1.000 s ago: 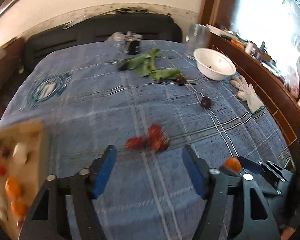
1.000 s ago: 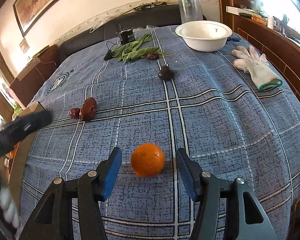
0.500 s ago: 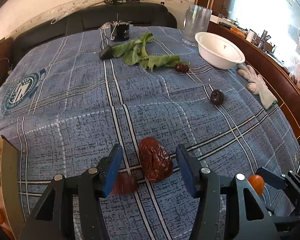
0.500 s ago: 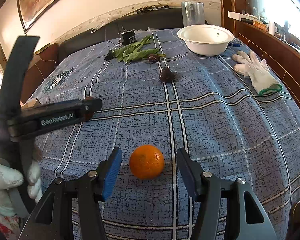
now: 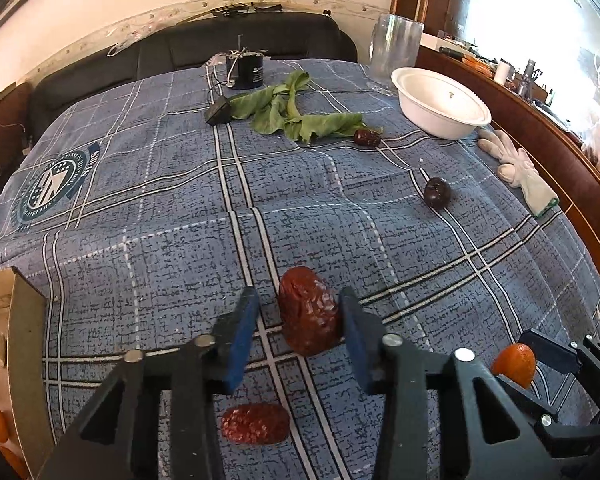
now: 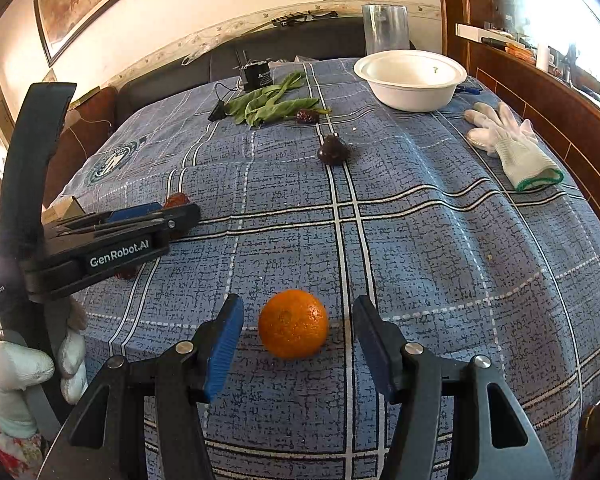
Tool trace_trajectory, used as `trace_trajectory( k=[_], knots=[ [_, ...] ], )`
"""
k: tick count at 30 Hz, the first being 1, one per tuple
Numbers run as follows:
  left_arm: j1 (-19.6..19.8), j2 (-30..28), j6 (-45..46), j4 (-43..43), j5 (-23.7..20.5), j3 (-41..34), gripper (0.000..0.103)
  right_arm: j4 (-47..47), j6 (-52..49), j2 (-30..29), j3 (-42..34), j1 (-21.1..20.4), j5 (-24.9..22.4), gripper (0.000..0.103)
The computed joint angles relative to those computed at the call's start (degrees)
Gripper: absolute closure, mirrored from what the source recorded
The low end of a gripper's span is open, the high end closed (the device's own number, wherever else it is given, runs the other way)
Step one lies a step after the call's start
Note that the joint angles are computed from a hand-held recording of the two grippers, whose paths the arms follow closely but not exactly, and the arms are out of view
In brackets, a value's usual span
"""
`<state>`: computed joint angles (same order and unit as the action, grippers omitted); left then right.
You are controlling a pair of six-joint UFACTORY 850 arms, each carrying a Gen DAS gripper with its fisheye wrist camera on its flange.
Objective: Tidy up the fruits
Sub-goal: 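Grasp a red date with the left tool while the right tool grasps a tangerine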
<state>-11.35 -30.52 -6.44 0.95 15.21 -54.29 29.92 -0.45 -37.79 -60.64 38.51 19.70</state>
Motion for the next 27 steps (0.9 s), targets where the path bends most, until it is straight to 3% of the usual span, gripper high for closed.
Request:
trace_trajectory(
  k=[5,10,12,20,27],
  knots=[
    [-0.6,0.0,4.4,-3.6,0.0,0.1,0.068,0.8,-1.2,0.0,0.0,0.2,0.0,0.047],
    [-1.0,0.0,6.3,-4.7,0.1,0.1,0.068,2.3,-3.5,-0.1,-0.3,0.6,0.0,0.064],
    [-1.1,0.0,7.8,-6.1,0.3,0.2,0.077,3.4,-4.9,-0.2,-0.4,0.8,0.0,0.068],
    [-1.0,0.7,7.7,-7.6,2.6,1.4,0.077,4.9,-7.0,-0.2,-0.6,1.2,0.1,0.068],
    [-1.7,1.7,10.4,-10.3,4.5,2.6,0.077,-0.5,-1.5,-0.2,-0.3,0.6,0.3,0.069]
  ],
)
